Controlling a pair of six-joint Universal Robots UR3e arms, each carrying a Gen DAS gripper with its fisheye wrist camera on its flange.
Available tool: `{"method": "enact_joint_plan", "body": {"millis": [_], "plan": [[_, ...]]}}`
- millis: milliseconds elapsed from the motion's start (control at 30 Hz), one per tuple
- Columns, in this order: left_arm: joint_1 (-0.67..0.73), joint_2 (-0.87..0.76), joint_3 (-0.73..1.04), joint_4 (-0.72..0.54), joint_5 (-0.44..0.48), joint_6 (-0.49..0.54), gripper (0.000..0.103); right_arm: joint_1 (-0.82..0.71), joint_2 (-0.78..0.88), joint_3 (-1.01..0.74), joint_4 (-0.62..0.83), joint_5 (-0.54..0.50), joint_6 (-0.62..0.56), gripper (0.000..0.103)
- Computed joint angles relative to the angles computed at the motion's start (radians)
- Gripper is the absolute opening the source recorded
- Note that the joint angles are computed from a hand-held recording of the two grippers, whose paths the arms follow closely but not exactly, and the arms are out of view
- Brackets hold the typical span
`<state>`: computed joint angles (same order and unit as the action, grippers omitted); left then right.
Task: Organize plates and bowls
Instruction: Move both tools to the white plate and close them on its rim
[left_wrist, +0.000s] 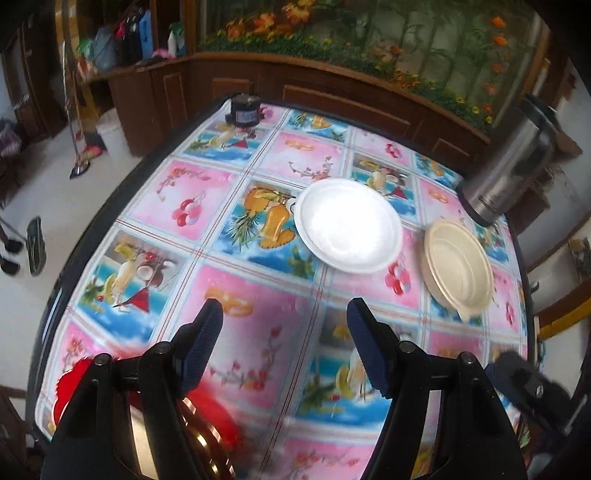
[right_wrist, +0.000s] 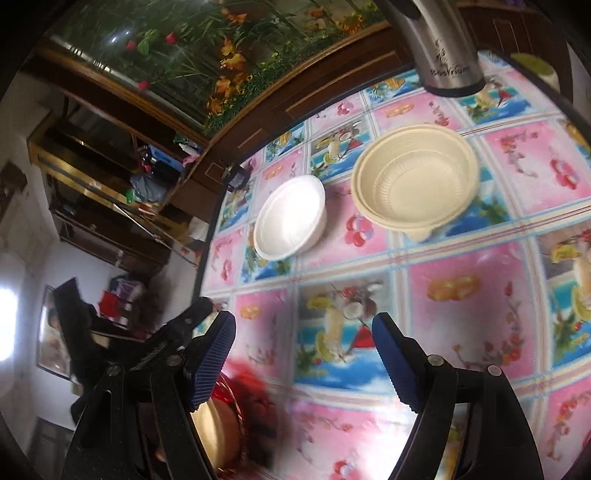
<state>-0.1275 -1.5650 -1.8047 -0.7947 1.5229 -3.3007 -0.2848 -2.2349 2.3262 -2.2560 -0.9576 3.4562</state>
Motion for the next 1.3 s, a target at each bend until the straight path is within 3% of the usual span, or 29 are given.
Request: {"method": "enact_joint_plan", "body": {"millis": [233,467,600,667,967,1300], "plan": [[0.032,-0.242,0.214,-0.048,-0.018,-0.092,0.069,0.112,0.433,-0.114,-0.353,-0.002,0.156,0.078],[-0.003,-0.396,0.350,-0.029,0.008,-0.116,0.069,0.193,0.765,-0.295,-0.501,-0.066,0.267,0.069],[-0.005,-0.467,0.416,-0.041,0.004,-0.135,0.069,0.208,0.859,-0.363,-0.523,-0.092,0.287,0.063],[-0.007,-0.493,0.438,-0.048,0.004,-0.138,0.069,0.217,0.890,-0.393,-0.524,-0.112,0.286,0.055],[0.002,-0.567,0.483,-0.055,-0.032,-0.164,0.068,0.221,0.980,-0.458,-0.528,-0.145,0.292,0.047],[-0.004,-0.612,0.508,-0.059,-0.045,-0.170,0.051,0.231,1.009,-0.482,-0.517,-0.184,0.290,0.033]]}}
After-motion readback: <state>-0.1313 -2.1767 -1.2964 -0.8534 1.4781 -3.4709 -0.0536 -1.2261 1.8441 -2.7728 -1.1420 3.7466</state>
